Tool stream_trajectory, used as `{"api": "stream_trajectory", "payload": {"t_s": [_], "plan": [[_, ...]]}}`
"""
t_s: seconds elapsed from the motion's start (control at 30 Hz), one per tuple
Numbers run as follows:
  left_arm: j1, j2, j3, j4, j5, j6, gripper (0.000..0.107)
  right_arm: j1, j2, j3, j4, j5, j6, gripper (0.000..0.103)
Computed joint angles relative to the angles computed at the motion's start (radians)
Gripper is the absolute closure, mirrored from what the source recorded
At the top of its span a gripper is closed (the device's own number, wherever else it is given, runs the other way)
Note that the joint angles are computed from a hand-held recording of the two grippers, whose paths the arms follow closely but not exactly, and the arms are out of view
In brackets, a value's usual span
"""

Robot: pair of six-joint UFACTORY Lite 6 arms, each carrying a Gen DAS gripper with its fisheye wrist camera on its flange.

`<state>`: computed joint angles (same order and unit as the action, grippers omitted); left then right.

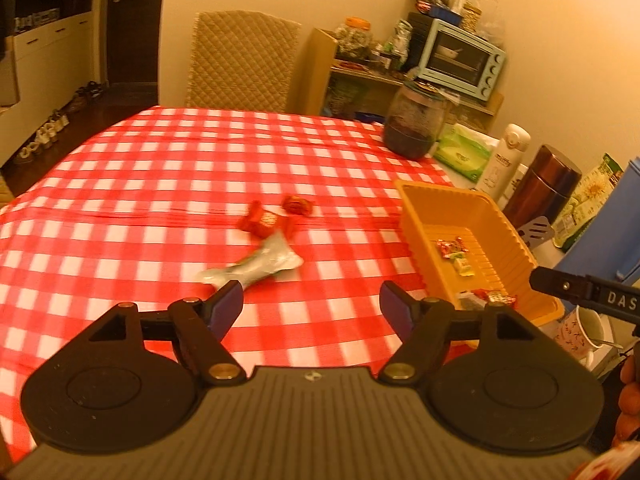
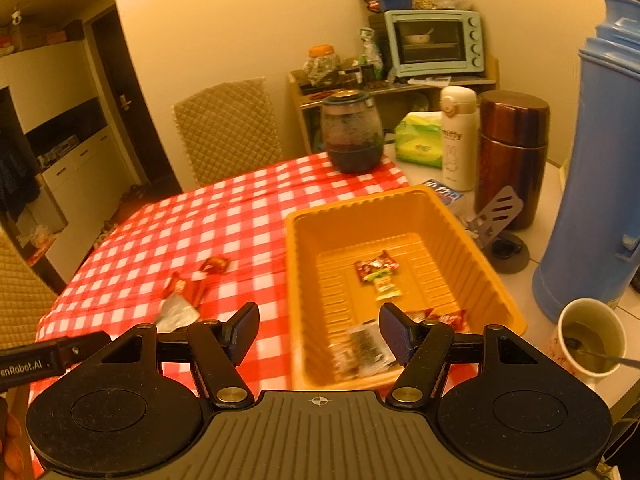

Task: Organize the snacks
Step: 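Move both grippers back over the table toward the silver pouch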

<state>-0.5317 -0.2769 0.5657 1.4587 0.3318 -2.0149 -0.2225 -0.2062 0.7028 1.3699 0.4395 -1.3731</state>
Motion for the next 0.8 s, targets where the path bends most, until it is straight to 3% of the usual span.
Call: {"api": "stream_trajectory", "payload": {"t_s": [0.5, 0.8], "plan": [[0.205, -0.335, -0.224, -0.388, -0.029, 0.519, 0.033, 0.282, -0.085, -0.097, 0.008, -0.134, 0.089, 0.036], [0.32, -0.301, -0.234, -0.318, -0.119, 0.571, 0.033, 0.387, -0.005, -0.077, 0.196, -0.194, -0.059, 0.037]]}}
